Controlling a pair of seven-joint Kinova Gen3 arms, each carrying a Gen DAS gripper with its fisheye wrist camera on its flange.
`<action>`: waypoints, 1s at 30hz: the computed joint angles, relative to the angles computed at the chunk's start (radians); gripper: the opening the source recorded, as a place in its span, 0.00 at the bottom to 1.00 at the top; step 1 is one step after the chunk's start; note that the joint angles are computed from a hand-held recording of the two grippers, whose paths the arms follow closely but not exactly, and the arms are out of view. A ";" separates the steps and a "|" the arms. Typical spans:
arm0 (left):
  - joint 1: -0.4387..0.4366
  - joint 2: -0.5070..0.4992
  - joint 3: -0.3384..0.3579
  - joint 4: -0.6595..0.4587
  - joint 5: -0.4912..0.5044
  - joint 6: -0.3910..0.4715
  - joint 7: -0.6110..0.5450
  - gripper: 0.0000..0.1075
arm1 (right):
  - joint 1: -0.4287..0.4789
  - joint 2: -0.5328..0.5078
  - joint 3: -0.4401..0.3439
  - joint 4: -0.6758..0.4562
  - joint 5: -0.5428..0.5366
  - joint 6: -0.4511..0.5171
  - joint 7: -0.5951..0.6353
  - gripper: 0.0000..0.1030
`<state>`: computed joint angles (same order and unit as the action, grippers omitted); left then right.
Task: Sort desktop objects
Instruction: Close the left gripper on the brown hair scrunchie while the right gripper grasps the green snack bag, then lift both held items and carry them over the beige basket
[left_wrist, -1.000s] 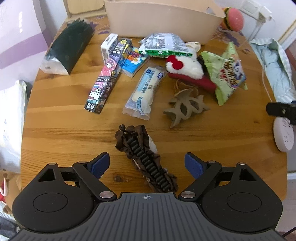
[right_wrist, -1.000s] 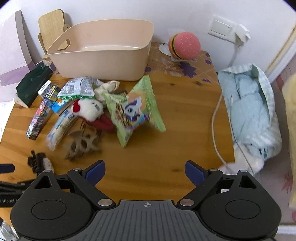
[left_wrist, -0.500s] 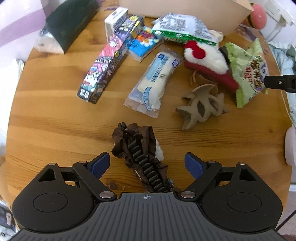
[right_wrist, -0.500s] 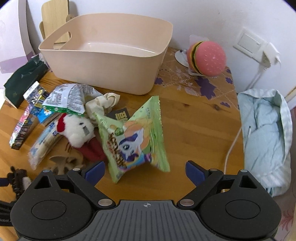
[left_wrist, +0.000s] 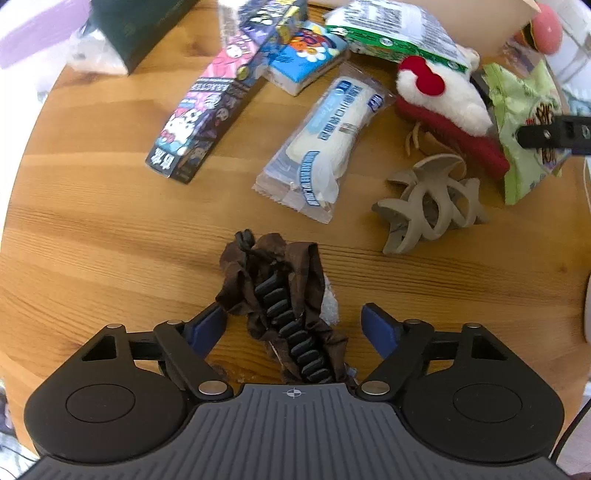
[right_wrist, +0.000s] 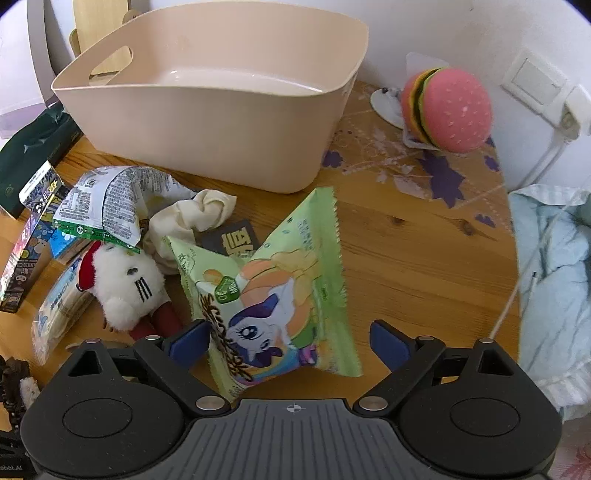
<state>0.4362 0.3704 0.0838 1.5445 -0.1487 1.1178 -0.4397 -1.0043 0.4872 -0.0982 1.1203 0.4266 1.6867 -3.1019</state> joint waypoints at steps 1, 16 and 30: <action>0.005 0.008 0.002 -0.011 -0.007 0.012 -0.004 0.76 | 0.005 -0.008 -0.002 0.017 -0.004 -0.021 -0.004 0.89; 0.072 0.006 0.001 -0.013 -0.091 0.054 0.079 0.34 | -0.029 -0.061 -0.031 0.143 0.083 -0.139 -0.085 0.59; 0.018 -0.073 0.012 -0.060 -0.114 0.096 -0.038 0.33 | -0.114 -0.036 -0.020 0.016 0.118 0.014 -0.176 0.56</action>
<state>0.4543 0.2975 0.0962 1.4849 -0.2630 1.2137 -0.4778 -1.1186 0.4515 -0.1182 1.1367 0.5447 1.7006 -3.2774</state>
